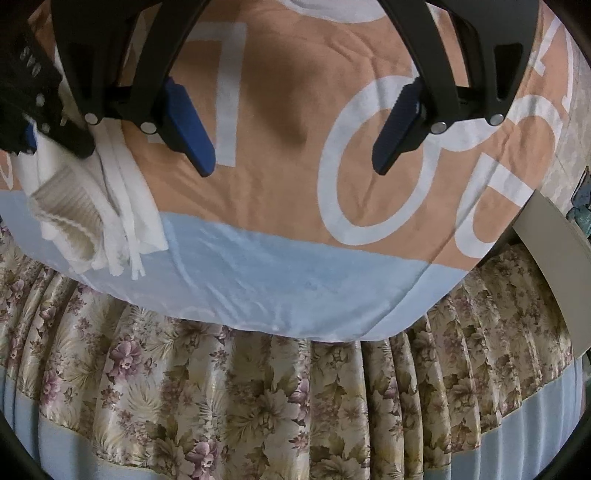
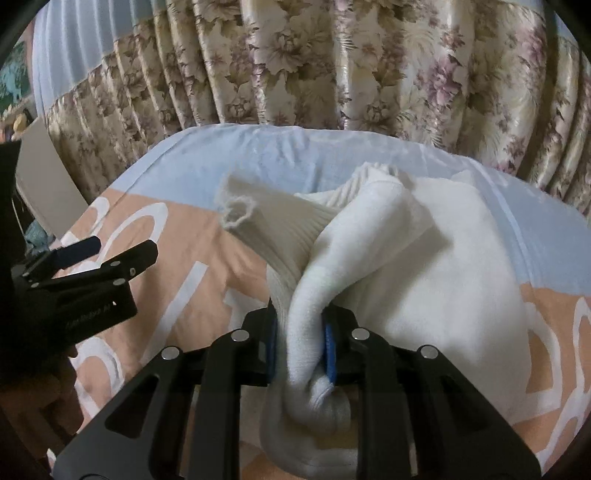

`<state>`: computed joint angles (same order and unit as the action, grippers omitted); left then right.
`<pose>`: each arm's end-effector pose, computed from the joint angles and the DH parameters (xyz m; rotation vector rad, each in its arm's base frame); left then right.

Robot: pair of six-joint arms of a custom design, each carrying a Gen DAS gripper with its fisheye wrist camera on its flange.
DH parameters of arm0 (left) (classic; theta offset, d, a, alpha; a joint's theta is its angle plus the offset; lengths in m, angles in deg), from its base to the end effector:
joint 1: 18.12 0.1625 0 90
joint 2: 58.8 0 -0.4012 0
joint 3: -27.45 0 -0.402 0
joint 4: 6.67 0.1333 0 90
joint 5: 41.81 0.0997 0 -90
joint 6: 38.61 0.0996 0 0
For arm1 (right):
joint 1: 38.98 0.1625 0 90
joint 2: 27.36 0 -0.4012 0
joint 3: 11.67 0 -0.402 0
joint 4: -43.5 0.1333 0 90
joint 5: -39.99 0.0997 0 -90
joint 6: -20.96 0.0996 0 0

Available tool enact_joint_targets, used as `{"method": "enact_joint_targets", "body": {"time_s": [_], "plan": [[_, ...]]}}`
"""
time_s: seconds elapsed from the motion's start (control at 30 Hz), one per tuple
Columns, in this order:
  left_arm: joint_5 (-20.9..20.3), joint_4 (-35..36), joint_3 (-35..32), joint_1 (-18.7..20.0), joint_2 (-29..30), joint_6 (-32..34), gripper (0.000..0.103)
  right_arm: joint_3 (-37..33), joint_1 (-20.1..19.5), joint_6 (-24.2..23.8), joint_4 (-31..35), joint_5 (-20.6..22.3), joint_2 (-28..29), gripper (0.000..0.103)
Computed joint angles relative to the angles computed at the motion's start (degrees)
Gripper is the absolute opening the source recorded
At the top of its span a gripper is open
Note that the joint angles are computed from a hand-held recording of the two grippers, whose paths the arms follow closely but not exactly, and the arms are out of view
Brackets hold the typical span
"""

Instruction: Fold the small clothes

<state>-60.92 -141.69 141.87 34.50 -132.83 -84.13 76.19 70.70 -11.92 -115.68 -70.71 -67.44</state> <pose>-0.1341 -0.5501 0.2633 -0.2041 2.0380 -1.0268 0.3294 -0.6298 0.0727 1.1149 -2.4689 0.4513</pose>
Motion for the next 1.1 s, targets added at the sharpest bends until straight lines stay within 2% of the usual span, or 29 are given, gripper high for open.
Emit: {"method": "enact_joint_targets", "body": {"time_s": [0.03,0.07,0.1,0.13,0.27,0.3,0.37,0.53,0.7,0.83,0.97,1.07,1.1], "plan": [[0.1,-0.2,-0.2,-0.1,0.3,-0.1,0.087,0.3,-0.2,-0.6,1.2,1.2,-0.5,0.024],[0.2,-0.3,-0.2,-0.3,0.3,-0.3,0.087,0.2,-0.5,-0.7,4.0,2.8,-1.2,0.038],[0.5,-0.9,0.0,-0.7,0.2,-0.1,0.087,0.4,-0.7,-0.7,6.2,4.6,-1.9,0.06],[1.0,-1.0,0.1,-0.9,0.0,-0.3,0.087,1.4,-1.2,-0.7,7.8,8.0,-3.7,0.067],[1.9,0.1,-0.5,-1.5,-0.7,-1.7,0.088,4.7,-3.2,2.6,7.6,18.1,-10.0,0.081],[2.1,0.6,-0.8,-1.8,-0.8,-2.0,0.088,4.8,-3.5,3.3,6.8,18.8,-10.8,0.083],[2.5,0.3,-1.3,-2.3,-0.6,-1.5,0.088,5.2,-4.4,4.3,5.3,19.6,-12.9,0.083],[1.5,-5.0,-3.6,-3.2,2.5,3.4,0.089,3.3,-6.5,5.2,5.8,16.6,-14.7,0.084],[-1.9,-8.1,-6.1,-4.5,7.1,7.5,0.09,2.9,-8.3,5.6,7.5,15.7,-15.1,0.084],[-4.0,-10.6,-7.2,-5.9,10.2,11.0,0.089,4.6,-9.3,5.5,6.1,14.9,-16.1,0.084],[-4.2,-8.9,-8.5,-6.9,12.7,11.3,0.09,4.6,-10.0,5.7,7.1,15.0,-16.8,0.084],[-2.9,-5.0,-9.5,-6.2,14.4,10.6,0.089,4.9,-10.3,5.6,7.3,15.4,-17.3,0.086],[-3.1,-3.8,-9.6,-5.3,14.6,9.7,0.085,5.0,-10.3,5.6,7.5,15.5,-17.5,0.086]]}}
